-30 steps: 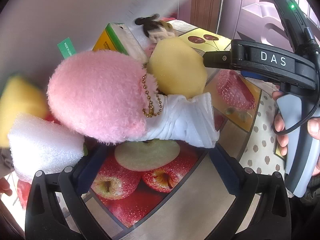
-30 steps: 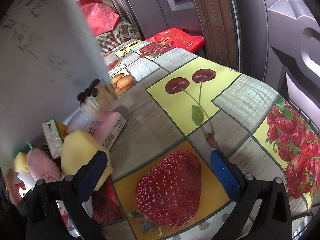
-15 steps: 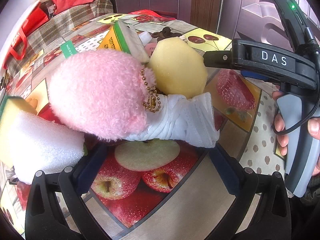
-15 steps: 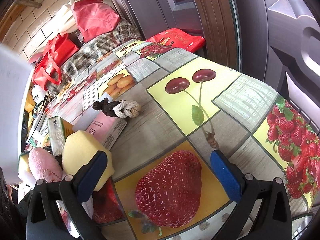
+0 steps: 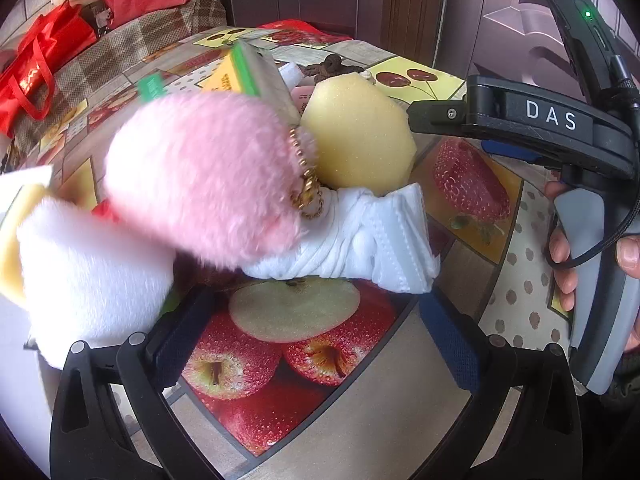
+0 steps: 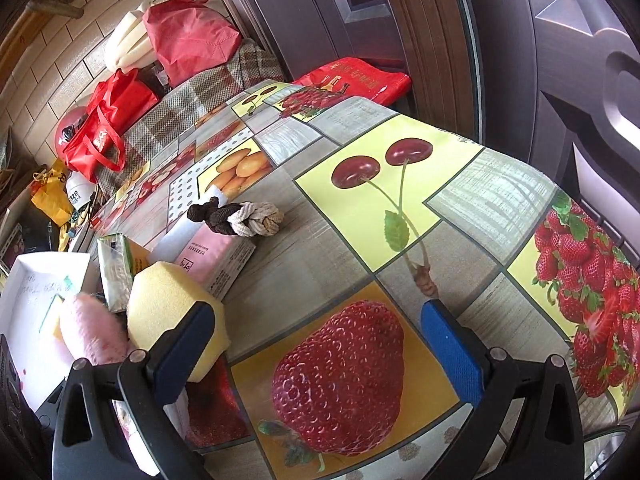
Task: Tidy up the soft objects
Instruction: 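Reach the left gripper to the white foam block and close on it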
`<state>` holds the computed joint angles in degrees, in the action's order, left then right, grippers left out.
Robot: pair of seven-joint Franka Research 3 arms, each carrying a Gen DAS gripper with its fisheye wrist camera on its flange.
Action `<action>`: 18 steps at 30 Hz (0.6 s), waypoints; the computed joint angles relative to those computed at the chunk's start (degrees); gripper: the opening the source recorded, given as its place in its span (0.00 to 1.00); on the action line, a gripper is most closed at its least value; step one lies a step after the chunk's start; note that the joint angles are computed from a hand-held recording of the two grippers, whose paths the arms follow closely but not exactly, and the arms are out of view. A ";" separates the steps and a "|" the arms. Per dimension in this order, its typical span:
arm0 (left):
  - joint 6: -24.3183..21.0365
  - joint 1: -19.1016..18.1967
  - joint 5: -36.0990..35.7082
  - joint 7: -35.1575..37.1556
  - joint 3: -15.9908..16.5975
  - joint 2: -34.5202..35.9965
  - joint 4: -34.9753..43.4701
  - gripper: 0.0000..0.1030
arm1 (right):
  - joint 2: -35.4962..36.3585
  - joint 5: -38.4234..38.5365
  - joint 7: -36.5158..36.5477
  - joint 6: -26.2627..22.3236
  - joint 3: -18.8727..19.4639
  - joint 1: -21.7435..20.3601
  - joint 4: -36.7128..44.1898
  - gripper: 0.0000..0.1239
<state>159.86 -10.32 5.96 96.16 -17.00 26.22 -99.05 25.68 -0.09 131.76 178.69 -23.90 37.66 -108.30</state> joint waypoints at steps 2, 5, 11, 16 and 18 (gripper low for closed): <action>0.00 0.05 0.01 0.04 -0.03 0.03 0.01 0.99 | 0.06 -0.10 0.21 -0.22 -0.33 0.37 0.15 0.83; -0.05 -0.01 0.06 -0.06 -0.01 0.03 0.05 0.99 | -0.04 0.03 0.04 0.03 0.04 0.02 0.02 0.83; -0.08 0.05 0.04 -0.02 -0.07 0.06 0.09 0.99 | -0.04 0.14 -0.06 0.02 0.08 0.02 0.05 0.83; -0.06 0.07 0.02 -0.02 -0.09 0.06 0.06 0.99 | -0.07 0.39 -0.32 0.16 0.28 -0.15 0.00 0.83; -0.06 0.05 0.04 -0.04 -0.08 0.05 0.06 0.99 | -0.03 0.43 -0.33 0.07 0.19 -0.05 0.08 0.83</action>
